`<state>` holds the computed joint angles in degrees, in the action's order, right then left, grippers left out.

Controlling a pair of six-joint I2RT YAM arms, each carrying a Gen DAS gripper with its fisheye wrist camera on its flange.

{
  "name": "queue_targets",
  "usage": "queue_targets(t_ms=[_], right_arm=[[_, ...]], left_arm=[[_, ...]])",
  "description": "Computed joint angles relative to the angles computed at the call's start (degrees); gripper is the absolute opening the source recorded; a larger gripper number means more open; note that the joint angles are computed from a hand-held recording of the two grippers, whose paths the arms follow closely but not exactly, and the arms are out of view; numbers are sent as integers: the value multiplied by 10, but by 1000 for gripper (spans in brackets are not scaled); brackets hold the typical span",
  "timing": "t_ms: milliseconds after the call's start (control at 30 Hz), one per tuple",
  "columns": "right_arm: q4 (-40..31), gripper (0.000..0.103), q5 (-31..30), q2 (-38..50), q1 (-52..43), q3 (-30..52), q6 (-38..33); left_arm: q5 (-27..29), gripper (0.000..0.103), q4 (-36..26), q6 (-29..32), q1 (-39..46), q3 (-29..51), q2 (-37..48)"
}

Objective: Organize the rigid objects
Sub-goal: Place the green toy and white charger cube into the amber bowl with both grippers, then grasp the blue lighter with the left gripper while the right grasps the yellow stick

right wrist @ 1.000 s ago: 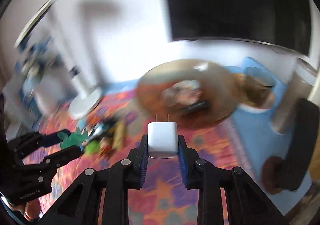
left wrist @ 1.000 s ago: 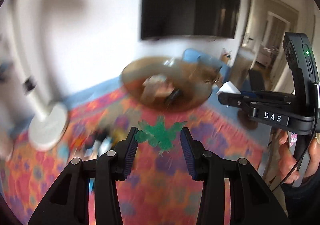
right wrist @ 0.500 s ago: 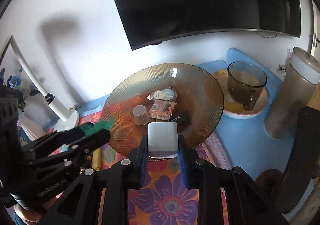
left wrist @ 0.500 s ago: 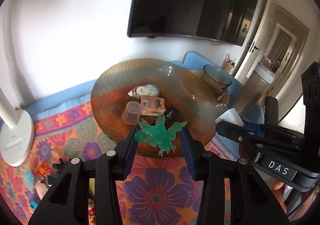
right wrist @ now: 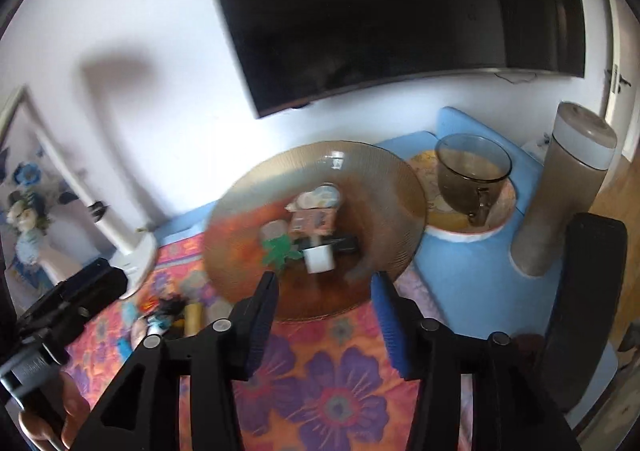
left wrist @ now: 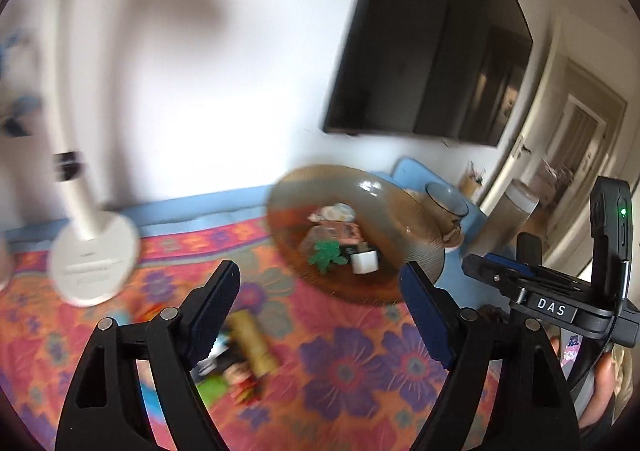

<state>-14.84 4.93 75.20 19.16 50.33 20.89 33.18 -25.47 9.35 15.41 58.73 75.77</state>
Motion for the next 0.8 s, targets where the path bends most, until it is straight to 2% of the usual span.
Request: queue_targets(t_ms=[100, 167, 233, 300, 367, 400, 467, 567, 633, 733, 800], right_arm=[[-15, 48, 36, -33, 81, -2, 6], [-11, 53, 58, -41, 146, -1, 14], [1, 55, 82, -32, 193, 0, 20], [6, 56, 109, 1, 241, 8, 31], [12, 56, 92, 33, 266, 10, 47], [17, 56, 83, 45, 273, 9, 55], [24, 56, 88, 62, 294, 4, 68], [19, 56, 103, 86, 318, 3, 86], [14, 56, 104, 90, 324, 1, 96], [-1, 56, 127, 73, 336, -5, 102], [-8, 57, 135, 60, 337, -6, 100]], left_arm=[[47, 81, -51, 33, 90, -13, -61], [125, 83, -82, 73, 185, -27, -94], [187, 90, -110, 118, 284, -44, -107], [204, 92, -130, 152, 358, -58, -107], [172, 91, -154, 182, 404, -73, -102], [124, 91, -165, 185, 416, -83, -100], [82, 91, -155, 180, 439, -114, -98], [81, 91, -158, 204, 460, -143, -63], [58, 90, -151, 213, 449, -153, -48], [57, 90, -141, 206, 432, -172, -69], [71, 90, -157, 217, 427, -175, -94]])
